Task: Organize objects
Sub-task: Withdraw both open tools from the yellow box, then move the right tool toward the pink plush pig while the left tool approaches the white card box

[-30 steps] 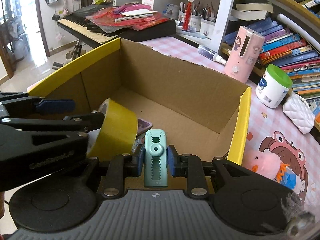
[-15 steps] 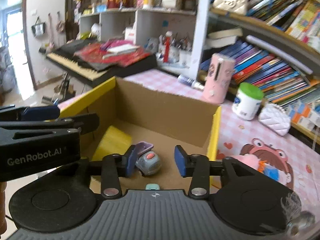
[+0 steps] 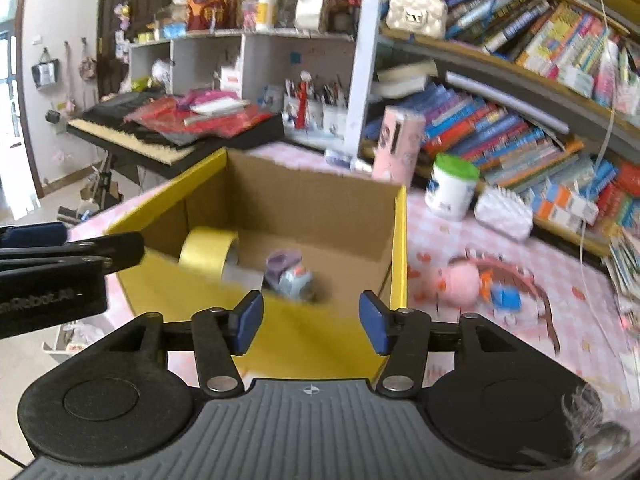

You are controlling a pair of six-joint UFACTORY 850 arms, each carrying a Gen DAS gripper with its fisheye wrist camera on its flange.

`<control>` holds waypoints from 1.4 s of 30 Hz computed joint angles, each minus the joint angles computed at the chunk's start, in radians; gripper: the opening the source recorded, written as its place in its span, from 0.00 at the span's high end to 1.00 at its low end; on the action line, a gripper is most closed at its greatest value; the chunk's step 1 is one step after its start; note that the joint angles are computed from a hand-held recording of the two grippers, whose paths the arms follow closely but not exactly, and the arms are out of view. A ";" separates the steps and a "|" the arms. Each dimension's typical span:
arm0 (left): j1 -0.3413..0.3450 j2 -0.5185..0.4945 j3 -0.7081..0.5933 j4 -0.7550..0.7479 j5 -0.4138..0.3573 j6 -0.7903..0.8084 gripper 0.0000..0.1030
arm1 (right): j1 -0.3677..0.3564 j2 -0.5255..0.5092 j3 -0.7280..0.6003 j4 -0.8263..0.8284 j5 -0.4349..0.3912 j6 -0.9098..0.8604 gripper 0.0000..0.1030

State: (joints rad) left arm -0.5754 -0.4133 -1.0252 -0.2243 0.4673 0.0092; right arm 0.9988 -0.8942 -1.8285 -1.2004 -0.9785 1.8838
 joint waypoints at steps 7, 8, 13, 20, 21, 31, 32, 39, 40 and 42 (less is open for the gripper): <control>0.029 0.053 0.083 0.038 -0.082 -0.039 0.21 | 0.039 -0.053 -0.080 0.172 -0.031 -0.040 0.44; 0.033 0.062 0.094 0.047 -0.083 -0.044 0.20 | 0.046 -0.060 -0.089 0.179 -0.040 -0.041 0.42; 0.045 0.101 0.149 0.104 -0.074 -0.073 0.18 | 0.078 -0.090 -0.135 0.200 -0.084 -0.050 0.38; 0.050 0.130 0.188 0.183 -0.095 -0.105 0.18 | 0.110 -0.107 -0.159 0.222 -0.140 -0.038 0.28; 0.050 0.132 0.193 0.201 -0.095 -0.115 0.18 | 0.115 -0.107 -0.156 0.226 -0.149 -0.029 0.27; 0.028 0.121 0.188 0.507 -0.113 -0.315 0.18 | 0.149 -0.062 -0.069 0.305 -0.247 0.115 0.25; 0.025 0.118 0.184 0.534 -0.114 -0.334 0.18 | 0.151 -0.054 -0.056 0.315 -0.258 0.133 0.25; -0.001 0.101 0.161 0.680 -0.128 -0.459 0.18 | 0.161 0.003 0.035 0.363 -0.312 0.241 0.25; -0.004 0.099 0.159 0.692 -0.131 -0.472 0.18 | 0.161 0.009 0.046 0.369 -0.315 0.250 0.25; -0.013 0.091 0.148 0.711 -0.135 -0.494 0.18 | 0.161 0.023 0.071 0.377 -0.313 0.261 0.25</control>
